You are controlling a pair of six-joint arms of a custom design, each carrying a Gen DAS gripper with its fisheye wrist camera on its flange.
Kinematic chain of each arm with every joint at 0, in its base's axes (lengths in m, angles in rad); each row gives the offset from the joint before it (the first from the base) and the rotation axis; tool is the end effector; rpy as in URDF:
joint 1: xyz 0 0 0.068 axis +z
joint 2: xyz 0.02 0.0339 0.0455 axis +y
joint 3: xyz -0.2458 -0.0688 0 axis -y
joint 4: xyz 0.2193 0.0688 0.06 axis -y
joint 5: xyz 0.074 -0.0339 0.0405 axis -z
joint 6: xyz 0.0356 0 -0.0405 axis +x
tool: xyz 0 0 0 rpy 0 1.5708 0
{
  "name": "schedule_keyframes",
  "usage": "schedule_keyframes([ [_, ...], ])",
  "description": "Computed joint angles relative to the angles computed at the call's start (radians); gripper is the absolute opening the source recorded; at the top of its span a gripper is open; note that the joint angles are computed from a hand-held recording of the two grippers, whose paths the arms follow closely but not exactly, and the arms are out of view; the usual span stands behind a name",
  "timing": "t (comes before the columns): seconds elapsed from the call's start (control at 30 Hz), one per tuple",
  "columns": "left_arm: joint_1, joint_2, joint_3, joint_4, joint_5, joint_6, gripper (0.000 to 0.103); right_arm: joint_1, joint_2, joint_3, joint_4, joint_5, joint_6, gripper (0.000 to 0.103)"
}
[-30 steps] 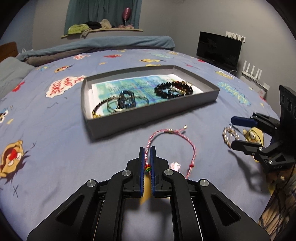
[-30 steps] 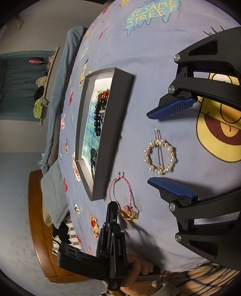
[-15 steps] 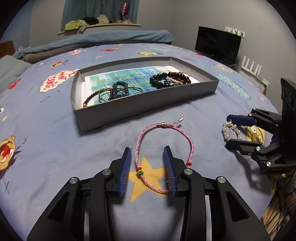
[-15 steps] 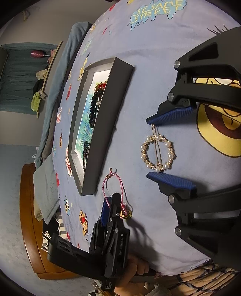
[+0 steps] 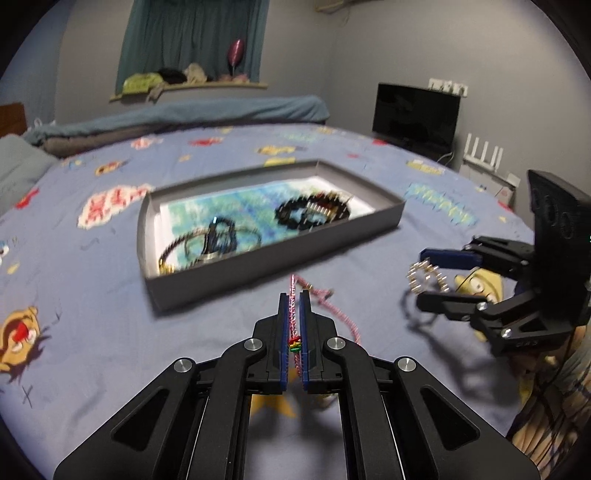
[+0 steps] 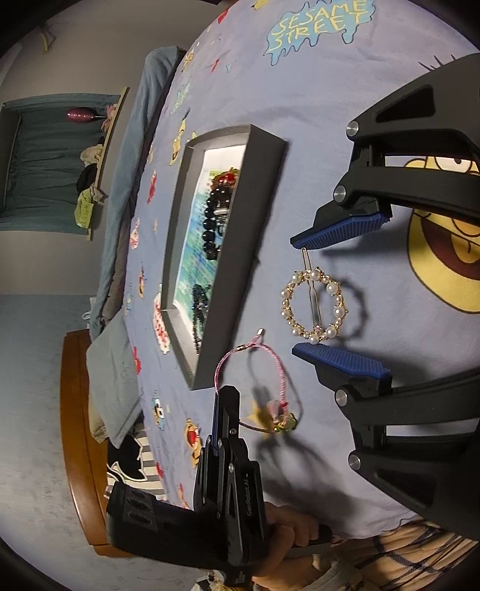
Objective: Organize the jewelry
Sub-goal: 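Grasp the pink string bracelet with the left tool while the right tool grasps the pearl hairpin, then lower the pink bracelet into the box with the left tool while the right tool drops the hairpin there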
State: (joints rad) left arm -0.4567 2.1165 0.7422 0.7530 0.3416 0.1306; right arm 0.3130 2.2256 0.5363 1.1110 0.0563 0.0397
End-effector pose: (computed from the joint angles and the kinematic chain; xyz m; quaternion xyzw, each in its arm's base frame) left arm 0.2969 -0.1592 0.0576 0.3281 0.8165 -0.2223 0.4199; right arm 0.2814 0.0890 0.0237 -0.1065 0.8727 0.0591 0.4729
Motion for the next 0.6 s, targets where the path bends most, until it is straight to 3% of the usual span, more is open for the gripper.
schedule_keyframes([
  [0.2,0.004,-0.029,-0.030,0.080,0.019,-0.037,0.005,0.000,-0.013,0.010,0.014,-0.006,0.007,0.052],
  [0.6,0.018,-0.042,-0.011,0.112,0.042,-0.063,0.005,-0.022,-0.017,0.059,-0.005,-0.022,0.031,0.052],
])
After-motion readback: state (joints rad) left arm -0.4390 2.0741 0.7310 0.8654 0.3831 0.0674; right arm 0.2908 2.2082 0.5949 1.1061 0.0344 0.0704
